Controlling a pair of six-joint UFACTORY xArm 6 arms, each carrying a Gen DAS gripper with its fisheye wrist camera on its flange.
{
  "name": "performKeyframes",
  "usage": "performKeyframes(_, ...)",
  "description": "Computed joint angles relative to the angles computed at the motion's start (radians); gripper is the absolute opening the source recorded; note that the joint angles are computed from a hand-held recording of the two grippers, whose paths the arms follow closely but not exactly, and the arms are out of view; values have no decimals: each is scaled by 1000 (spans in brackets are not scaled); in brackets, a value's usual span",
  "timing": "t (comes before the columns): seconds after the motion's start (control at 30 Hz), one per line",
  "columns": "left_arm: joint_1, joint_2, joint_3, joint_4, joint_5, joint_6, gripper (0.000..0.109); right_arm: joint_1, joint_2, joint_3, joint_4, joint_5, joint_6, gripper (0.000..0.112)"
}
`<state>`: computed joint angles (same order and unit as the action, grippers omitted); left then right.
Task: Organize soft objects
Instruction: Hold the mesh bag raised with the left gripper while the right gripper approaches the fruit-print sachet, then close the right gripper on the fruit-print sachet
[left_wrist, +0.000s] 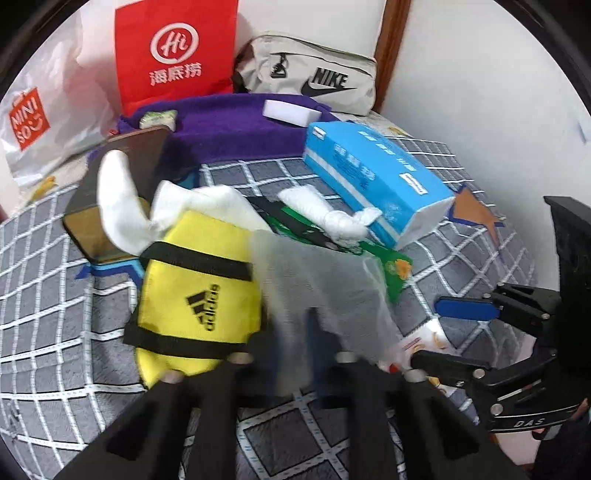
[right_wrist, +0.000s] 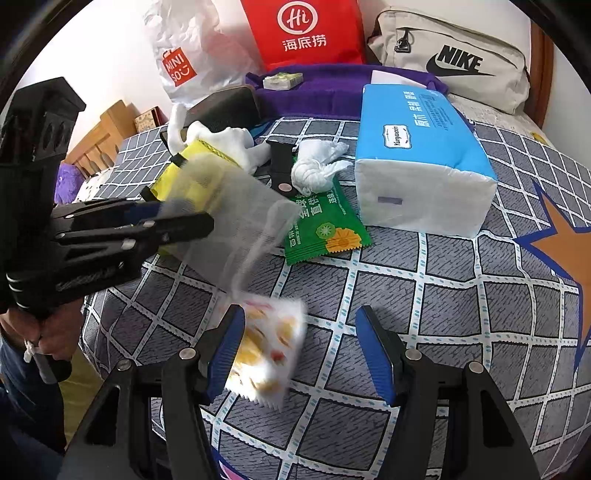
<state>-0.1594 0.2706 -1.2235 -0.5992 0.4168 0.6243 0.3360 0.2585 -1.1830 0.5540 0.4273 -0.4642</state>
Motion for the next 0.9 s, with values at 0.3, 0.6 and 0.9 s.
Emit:
performKeyframes(0.3, 24, -62, 28, -140, -7, 90, 8, 22, -12, 25, -42, -26, 9, 64)
performKeyframes(0.6, 45, -98, 45, -186, -10, 122, 8, 66, -18, 73, -331, -105, 247, 85)
performKeyframes(0.9, 63, -121, 66, -249, 7, 166, 8, 56, -44, 161, -457, -256, 409, 59)
